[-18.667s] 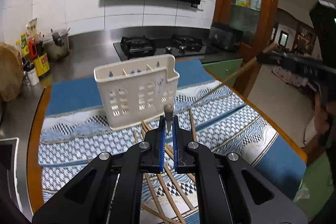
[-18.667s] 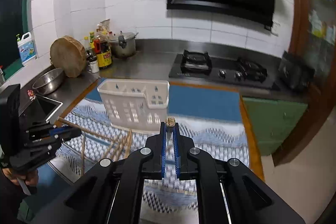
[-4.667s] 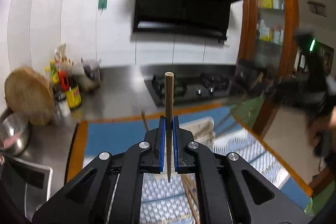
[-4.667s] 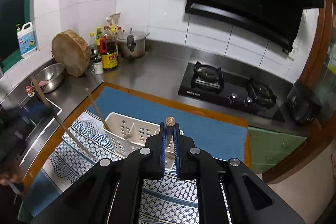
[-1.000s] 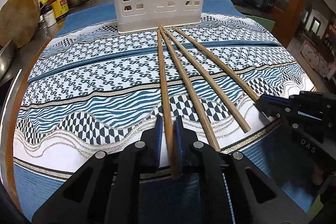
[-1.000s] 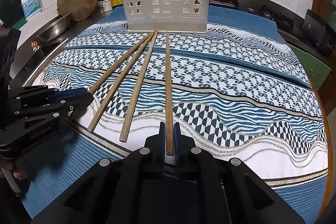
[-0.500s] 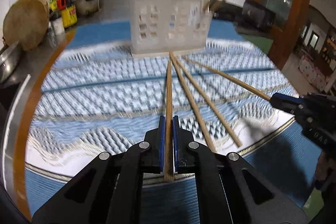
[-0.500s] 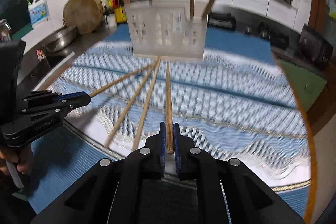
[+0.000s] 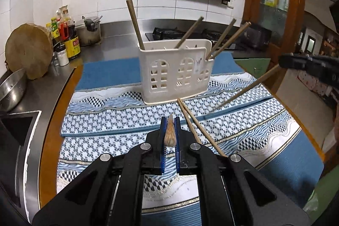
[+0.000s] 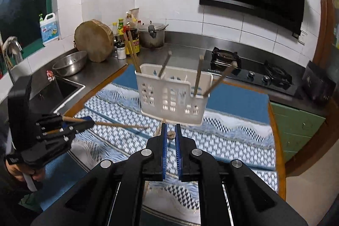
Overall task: Organize utensils
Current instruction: 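Lift both held chopsticks upright and bring them above the white holder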
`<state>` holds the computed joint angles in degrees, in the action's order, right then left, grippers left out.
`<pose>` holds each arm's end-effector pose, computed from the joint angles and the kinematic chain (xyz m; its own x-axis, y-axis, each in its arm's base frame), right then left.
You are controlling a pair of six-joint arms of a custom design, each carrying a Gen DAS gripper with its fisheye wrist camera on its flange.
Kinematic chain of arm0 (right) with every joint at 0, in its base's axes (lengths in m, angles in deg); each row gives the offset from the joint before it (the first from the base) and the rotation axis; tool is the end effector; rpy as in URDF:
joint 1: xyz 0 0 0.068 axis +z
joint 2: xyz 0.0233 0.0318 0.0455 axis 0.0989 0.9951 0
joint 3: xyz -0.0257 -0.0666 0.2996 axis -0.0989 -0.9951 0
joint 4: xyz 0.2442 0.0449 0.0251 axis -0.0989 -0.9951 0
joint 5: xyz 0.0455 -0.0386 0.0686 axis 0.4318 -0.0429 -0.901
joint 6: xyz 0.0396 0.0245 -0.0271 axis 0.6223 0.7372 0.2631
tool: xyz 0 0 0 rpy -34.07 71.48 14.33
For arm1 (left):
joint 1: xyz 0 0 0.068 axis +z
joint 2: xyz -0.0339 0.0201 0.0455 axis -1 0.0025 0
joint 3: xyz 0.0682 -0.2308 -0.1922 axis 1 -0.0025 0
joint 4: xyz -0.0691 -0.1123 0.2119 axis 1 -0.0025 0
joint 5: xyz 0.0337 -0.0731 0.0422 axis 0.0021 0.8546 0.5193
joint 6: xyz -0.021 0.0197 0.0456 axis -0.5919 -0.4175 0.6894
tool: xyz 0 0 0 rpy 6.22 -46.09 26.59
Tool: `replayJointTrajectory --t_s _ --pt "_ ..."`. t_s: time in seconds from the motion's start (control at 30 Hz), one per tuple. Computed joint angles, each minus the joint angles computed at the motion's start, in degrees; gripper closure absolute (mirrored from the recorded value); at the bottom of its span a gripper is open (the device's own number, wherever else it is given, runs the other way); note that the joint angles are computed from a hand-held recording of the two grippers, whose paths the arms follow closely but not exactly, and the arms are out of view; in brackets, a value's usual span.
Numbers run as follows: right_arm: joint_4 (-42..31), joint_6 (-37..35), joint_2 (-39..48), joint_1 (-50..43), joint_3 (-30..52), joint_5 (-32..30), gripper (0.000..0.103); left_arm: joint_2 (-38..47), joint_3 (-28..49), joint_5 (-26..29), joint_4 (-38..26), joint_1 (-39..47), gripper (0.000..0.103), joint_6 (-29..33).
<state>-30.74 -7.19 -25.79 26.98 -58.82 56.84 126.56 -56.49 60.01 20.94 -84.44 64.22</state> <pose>0.1616 0.0603 0.1986 -0.5904 -0.1717 -0.7887 -0.2771 0.9608 -0.0017 0.1852 0.0032 0.1260 -0.5785 0.1685 -0.7981 0.3691 0.9266 -0.0719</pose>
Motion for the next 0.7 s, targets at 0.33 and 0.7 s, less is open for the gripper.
replayJointTrajectory --t_s 0.33,0.7 --pt "-12.02 -2.19 0.96 -4.30 16.72 -4.09 0.096 -6.57 8.88 3.66 -14.48 1.58 0.098 1.24" --pt "-13.90 -2.40 8.42 -8.66 30.19 -5.21 0.096 -14.17 20.39 6.15 -27.48 1.80 0.098 -0.19"
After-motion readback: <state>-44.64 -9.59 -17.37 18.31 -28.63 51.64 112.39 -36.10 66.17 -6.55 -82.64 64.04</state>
